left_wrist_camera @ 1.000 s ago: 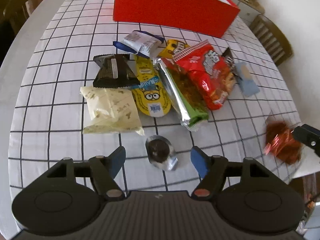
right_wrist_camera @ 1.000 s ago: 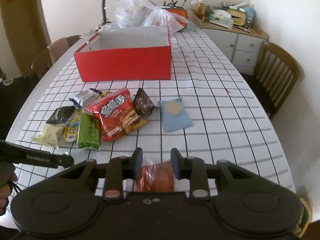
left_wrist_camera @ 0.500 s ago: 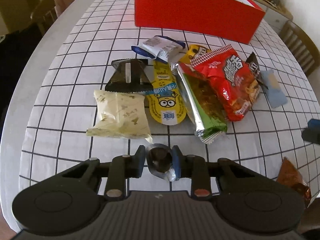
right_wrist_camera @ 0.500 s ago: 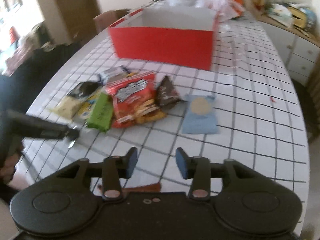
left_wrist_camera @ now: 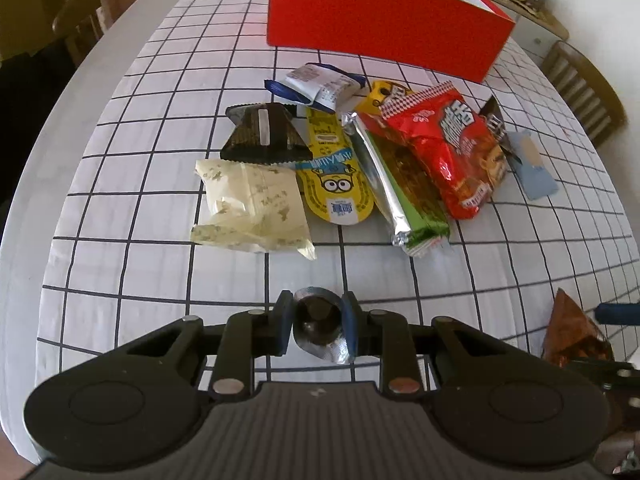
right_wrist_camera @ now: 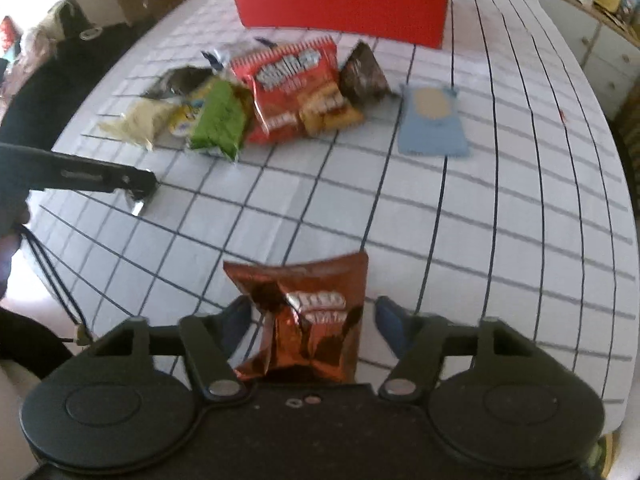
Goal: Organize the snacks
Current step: 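Lift the Oreo packet with the right gripper while the left gripper grasps the round chocolate, then carry both held snacks over the red box and open both grippers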
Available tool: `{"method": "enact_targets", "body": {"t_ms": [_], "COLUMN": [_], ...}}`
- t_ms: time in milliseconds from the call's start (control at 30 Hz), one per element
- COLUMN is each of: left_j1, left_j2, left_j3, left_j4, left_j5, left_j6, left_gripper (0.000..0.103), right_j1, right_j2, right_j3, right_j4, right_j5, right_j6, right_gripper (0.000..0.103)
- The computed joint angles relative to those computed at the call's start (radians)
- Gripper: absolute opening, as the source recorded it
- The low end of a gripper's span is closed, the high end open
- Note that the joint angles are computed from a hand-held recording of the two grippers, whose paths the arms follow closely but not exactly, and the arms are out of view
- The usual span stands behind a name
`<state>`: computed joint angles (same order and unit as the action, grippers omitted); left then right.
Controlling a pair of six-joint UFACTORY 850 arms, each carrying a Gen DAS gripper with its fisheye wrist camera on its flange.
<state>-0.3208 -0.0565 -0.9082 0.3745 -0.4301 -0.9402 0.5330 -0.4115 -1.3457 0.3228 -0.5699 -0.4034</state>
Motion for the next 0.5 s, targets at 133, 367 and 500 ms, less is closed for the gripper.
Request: {"method": "enact_targets", "body": {"t_ms": [133,367,500], "left_j1": [0.004,0.015,0.021], "left_j2": [0.007,0.016,0.022], "left_j3": [0.005,0.003,-0.003], "left_j4": [-0.028,-0.051,-0.064], "left_j5": [0.006,0.015,0.009], "left_j6": [0.041,0.067,0.066], "left_gripper": [0.024,0.024,0.024], "right_j1": [0.003,-0.006,-0.013], "right_j2": [0.01,0.024,0.023], "right_j3": [0.021,0.022,0.0], "right_j4": [-0.004,0.025,0.068], "right_j5": [0.024,0.055,0.063], "right_j6": [0.041,0.032,-0.014], "right_gripper": [0.048,0.043,0.042]}}
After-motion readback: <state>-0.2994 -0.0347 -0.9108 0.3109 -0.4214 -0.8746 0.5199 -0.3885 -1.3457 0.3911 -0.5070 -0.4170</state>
